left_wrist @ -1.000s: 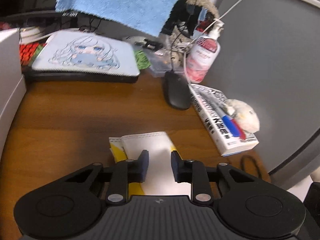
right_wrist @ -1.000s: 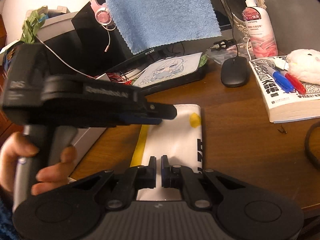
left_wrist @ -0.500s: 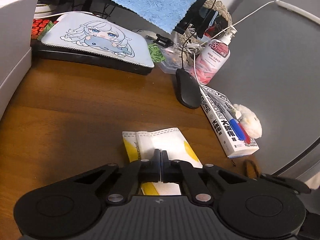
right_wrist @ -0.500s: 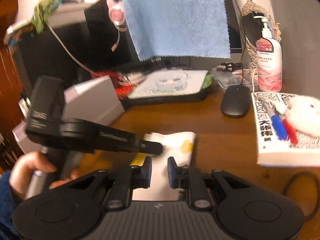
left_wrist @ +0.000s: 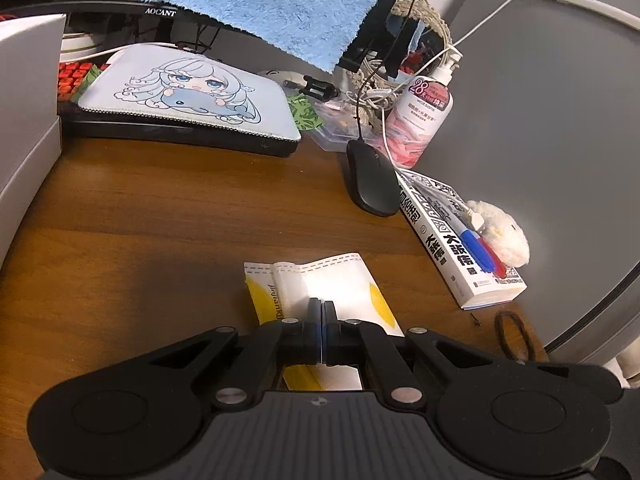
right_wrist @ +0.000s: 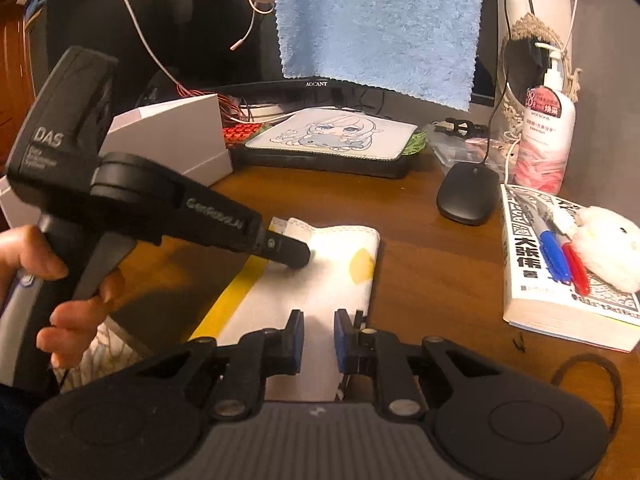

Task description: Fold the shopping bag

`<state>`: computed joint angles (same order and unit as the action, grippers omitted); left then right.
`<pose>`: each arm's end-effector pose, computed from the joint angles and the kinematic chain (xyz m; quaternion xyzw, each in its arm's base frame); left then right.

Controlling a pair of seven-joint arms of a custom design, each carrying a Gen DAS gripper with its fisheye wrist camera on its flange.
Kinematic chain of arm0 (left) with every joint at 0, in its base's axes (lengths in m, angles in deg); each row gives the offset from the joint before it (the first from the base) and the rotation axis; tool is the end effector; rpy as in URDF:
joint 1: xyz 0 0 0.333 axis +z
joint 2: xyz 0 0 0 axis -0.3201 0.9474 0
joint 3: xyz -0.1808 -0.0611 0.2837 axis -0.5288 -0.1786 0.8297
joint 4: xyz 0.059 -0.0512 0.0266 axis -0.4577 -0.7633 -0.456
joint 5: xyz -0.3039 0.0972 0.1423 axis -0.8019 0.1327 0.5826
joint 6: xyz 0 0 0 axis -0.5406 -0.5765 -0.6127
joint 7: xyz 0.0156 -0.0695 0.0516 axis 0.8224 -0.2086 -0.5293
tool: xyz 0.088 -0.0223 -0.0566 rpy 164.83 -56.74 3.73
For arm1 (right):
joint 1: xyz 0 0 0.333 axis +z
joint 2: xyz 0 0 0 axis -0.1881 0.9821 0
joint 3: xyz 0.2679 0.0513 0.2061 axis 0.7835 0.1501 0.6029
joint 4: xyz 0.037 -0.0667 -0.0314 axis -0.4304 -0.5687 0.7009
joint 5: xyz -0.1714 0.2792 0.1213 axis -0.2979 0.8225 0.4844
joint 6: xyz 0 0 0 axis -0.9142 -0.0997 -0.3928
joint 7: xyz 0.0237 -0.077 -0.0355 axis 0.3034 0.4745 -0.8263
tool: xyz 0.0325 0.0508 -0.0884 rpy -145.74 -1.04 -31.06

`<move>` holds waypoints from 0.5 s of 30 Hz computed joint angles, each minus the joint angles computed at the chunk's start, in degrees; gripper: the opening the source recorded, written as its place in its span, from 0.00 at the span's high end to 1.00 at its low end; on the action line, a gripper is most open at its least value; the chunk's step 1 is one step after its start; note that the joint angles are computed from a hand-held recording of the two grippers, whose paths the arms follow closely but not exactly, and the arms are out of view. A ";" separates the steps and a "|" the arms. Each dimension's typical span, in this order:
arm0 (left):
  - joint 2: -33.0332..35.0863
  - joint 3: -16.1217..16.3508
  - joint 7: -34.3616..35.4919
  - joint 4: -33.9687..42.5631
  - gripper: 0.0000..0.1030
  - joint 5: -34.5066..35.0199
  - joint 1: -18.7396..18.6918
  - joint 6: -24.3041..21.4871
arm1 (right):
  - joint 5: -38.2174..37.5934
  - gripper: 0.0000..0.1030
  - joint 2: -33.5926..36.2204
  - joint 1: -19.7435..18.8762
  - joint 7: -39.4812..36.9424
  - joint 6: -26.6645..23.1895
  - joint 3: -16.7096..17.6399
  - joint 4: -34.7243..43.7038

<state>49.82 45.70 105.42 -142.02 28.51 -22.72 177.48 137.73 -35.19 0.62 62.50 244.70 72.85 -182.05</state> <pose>0.6034 -0.1528 0.4907 -0.7095 0.5448 -0.4145 0.1674 0.6125 0.1979 0.4907 -0.8346 0.3268 -0.1701 0.4096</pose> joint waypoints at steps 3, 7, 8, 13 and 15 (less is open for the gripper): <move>0.22 -3.12 1.38 -0.15 0.97 -1.08 2.78 0.29 | 2.61 0.85 -1.05 -0.80 -2.07 0.04 0.48 -1.42; 0.94 -9.52 4.32 -0.62 0.97 -3.40 8.21 1.60 | 6.33 0.85 -2.48 -1.53 -4.85 -1.84 0.03 -2.98; 0.92 -9.35 4.42 -0.71 0.97 -3.42 8.04 1.78 | 7.33 0.85 -2.72 -1.61 -5.25 -2.36 -0.21 -3.22; 0.29 -0.86 2.51 -0.01 0.97 -0.88 0.15 0.56 | 2.86 0.85 -2.04 -0.82 1.16 -7.42 -2.87 -0.19; 0.11 2.56 0.92 0.21 0.97 0.55 -2.96 0.13 | 0.05 0.86 -1.09 -0.59 4.78 -8.79 -3.37 2.38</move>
<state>49.93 48.26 106.34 -141.80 29.06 -25.68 177.61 137.78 -36.29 0.02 67.29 235.91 69.48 -179.67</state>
